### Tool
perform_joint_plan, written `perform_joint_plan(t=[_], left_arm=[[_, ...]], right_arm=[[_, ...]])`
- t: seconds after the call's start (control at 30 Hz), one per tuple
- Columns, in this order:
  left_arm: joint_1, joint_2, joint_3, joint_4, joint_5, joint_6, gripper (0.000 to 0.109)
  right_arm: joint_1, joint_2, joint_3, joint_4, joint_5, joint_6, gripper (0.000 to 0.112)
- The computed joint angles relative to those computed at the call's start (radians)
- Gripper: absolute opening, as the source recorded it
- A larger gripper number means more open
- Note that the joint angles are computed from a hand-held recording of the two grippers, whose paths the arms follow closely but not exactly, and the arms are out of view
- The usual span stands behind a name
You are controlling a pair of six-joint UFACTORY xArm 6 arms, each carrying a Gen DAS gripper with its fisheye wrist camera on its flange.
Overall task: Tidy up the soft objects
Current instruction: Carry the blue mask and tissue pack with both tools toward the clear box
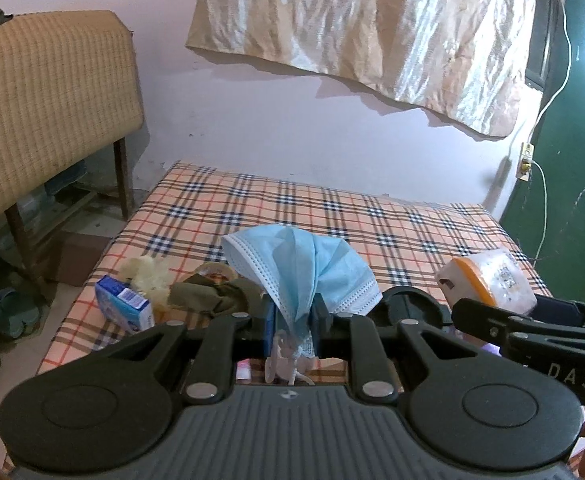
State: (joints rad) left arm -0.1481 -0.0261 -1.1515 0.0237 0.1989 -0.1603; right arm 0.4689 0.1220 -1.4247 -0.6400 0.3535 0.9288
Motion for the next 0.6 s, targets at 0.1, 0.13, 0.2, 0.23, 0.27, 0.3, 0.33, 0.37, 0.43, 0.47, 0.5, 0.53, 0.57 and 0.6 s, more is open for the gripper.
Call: perform_joint_plan(t=[0.1, 0.13, 0.2, 0.23, 0.27, 0.3, 0.33, 0.37, 0.43, 0.47, 0.5, 0.53, 0.57, 0.6], left_arm=[[-0.010, 0.006, -0.007, -0.001, 0.003, 0.006, 0.020], [-0.013, 0.007, -0.009, 0.000, 0.003, 0.007, 0.020], [-0.020, 0.010, -0.013, 0.014, 0.005, -0.003, 0.020], [-0.022, 0.011, -0.015, 0.016, 0.006, -0.005, 0.020], [-0.025, 0.012, -0.017, 0.020, 0.007, -0.007, 0.020], [-0.029, 0.016, -0.022, 0.027, 0.009, -0.013, 0.020], [-0.033, 0.020, -0.026, 0.032, 0.011, -0.018, 0.020], [-0.036, 0.022, -0.029, 0.035, 0.012, -0.019, 0.020], [-0.042, 0.025, -0.033, 0.042, 0.015, -0.025, 0.020], [-0.045, 0.027, -0.035, 0.043, 0.016, -0.026, 0.020], [-0.048, 0.028, -0.037, 0.045, 0.017, -0.027, 0.020], [-0.051, 0.030, -0.040, 0.047, 0.018, -0.029, 0.020], [-0.054, 0.033, -0.043, 0.048, 0.019, -0.029, 0.020], [-0.057, 0.034, -0.045, 0.044, 0.019, -0.024, 0.020]], right_arm=[[-0.011, -0.010, 0.012, -0.007, -0.003, 0.012, 0.089], [-0.014, -0.014, 0.018, -0.012, -0.005, 0.018, 0.089], [-0.020, -0.019, 0.024, -0.017, -0.007, 0.027, 0.089], [-0.023, -0.024, 0.030, -0.020, -0.009, 0.032, 0.089], [-0.026, -0.027, 0.034, -0.022, -0.010, 0.035, 0.089], [-0.029, -0.031, 0.039, -0.023, -0.012, 0.037, 0.089], [-0.032, -0.034, 0.044, -0.025, -0.014, 0.040, 0.089], [-0.035, -0.037, 0.049, -0.025, -0.015, 0.041, 0.089], [-0.041, -0.045, 0.059, -0.027, -0.018, 0.045, 0.089], [-0.045, -0.048, 0.064, -0.028, -0.020, 0.048, 0.089], [-0.049, -0.052, 0.069, -0.031, -0.020, 0.052, 0.089], [-0.053, -0.057, 0.075, -0.034, -0.022, 0.056, 0.089], [-0.057, -0.059, 0.078, -0.035, -0.023, 0.058, 0.089], [-0.063, -0.062, 0.082, -0.033, -0.026, 0.057, 0.089]])
